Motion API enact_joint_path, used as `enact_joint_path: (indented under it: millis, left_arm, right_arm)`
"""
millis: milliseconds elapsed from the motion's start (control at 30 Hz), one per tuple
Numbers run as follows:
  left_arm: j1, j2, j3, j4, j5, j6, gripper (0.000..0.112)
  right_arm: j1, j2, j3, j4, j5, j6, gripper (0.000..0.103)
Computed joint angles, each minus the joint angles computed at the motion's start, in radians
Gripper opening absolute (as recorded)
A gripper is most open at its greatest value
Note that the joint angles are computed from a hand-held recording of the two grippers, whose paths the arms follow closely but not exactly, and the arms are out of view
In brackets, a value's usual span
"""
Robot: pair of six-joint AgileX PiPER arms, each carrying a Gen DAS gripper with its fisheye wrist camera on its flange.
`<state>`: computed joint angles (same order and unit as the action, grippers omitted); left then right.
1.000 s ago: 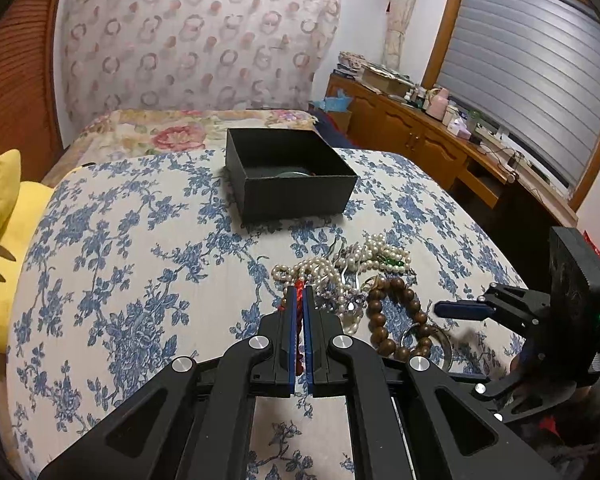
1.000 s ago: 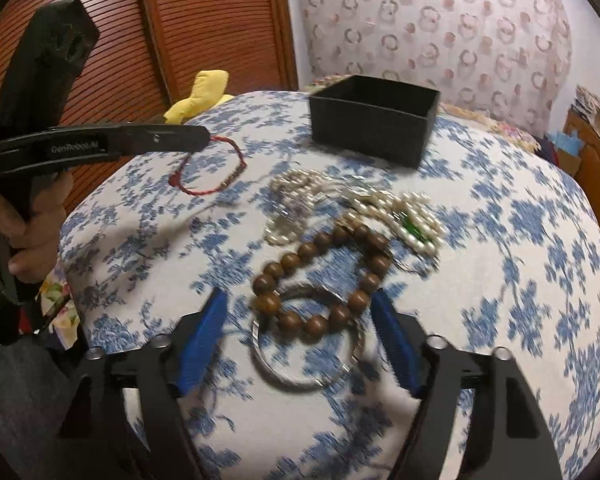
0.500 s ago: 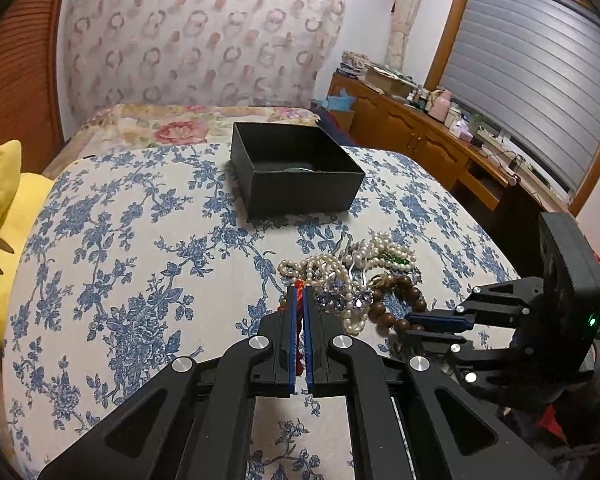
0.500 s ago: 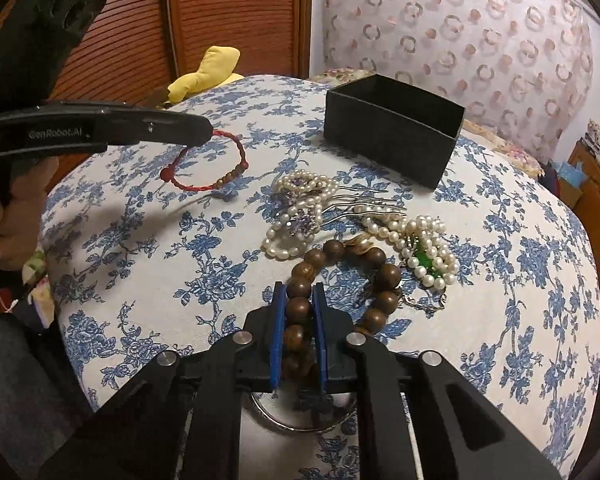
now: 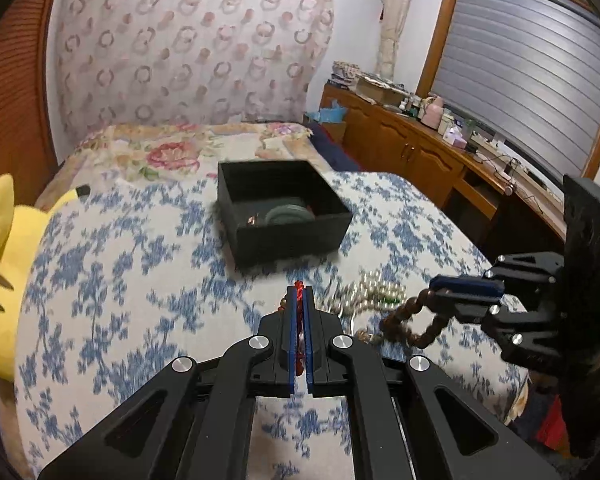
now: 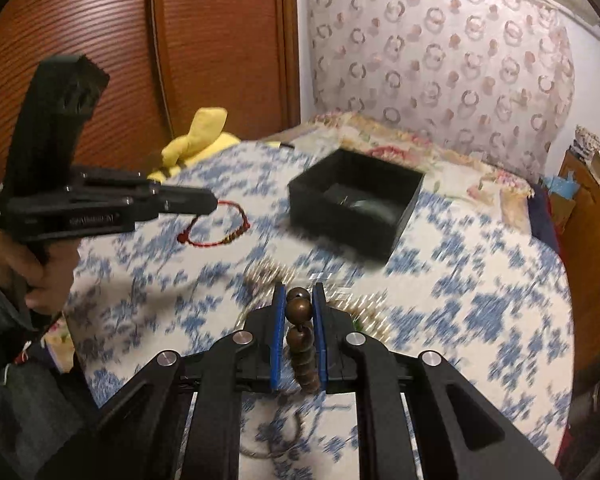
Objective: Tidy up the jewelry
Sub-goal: 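Grasp and lift the wooden bead bracelet with the right gripper while the left holds the red bracelet, then lower both bracelets into the black box and open both grippers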
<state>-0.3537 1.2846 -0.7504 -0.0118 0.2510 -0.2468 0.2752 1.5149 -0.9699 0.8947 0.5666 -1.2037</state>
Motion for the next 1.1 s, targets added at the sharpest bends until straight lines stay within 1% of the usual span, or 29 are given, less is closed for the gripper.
enact_joint_path:
  millis: [67, 333, 533, 633, 867, 1033, 1100]
  left_arm:
    - [-0.001, 0.018, -0.035, 0.012, 0.010, -0.002, 0.002]
    - [0.035, 0.117, -0.176, -0.111, 0.038, 0.156, 0.002]
    - [0.068, 0.207, -0.290, -0.184, 0.065, 0.251, 0.002]
    - [0.091, 0.266, -0.357, -0.236, 0.080, 0.310, 0.002]
    - [0.128, 0.397, -0.497, -0.294, 0.115, 0.377, 0.002]
    - [0.150, 0.489, -0.572, -0.338, 0.143, 0.418, 0.002]
    - [0.156, 0.516, -0.594, -0.336, 0.149, 0.416, 0.002]
  right_arm:
    - [-0.014, 0.009, -0.040, -0.012, 0.016, 0.012, 0.015]
    - [-0.057, 0.051, -0.203, -0.001, 0.082, 0.021, 0.015]
    - [-0.056, 0.142, -0.371, -0.036, 0.108, 0.063, 0.015]
    - [-0.053, 0.202, -0.464, -0.065, 0.118, 0.096, 0.015]
    - [-0.027, 0.370, -0.699, -0.118, 0.159, 0.164, 0.015]
    - [-0.006, 0.512, -0.897, -0.195, 0.203, 0.253, 0.015]
    - [-0.002, 0.577, -0.988, -0.224, 0.233, 0.295, 0.015]
